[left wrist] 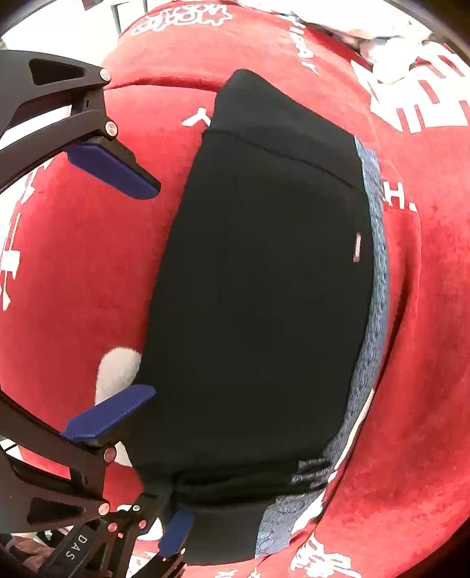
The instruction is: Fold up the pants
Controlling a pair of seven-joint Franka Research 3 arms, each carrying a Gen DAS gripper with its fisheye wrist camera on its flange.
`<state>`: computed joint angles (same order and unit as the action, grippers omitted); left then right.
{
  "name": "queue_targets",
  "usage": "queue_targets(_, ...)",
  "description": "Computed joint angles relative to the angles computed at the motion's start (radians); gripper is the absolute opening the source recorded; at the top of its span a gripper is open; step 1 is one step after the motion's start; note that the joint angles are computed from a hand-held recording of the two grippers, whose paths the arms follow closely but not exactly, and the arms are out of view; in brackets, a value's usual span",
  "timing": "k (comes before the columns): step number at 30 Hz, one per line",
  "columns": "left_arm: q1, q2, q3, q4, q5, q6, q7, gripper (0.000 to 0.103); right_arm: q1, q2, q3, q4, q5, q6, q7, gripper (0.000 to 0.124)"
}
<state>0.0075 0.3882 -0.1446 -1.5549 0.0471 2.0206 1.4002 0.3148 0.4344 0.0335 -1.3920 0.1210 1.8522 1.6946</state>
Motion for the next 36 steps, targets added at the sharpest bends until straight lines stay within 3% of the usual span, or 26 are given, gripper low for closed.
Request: queue_targets(36, 0.07, 0.006, 0.017, -0.02, -0.075, 0.041, -0.01, 0.103, 0.028, 0.035, 0.019, 0.089, 0.054, -0.092, 0.067, 0.059)
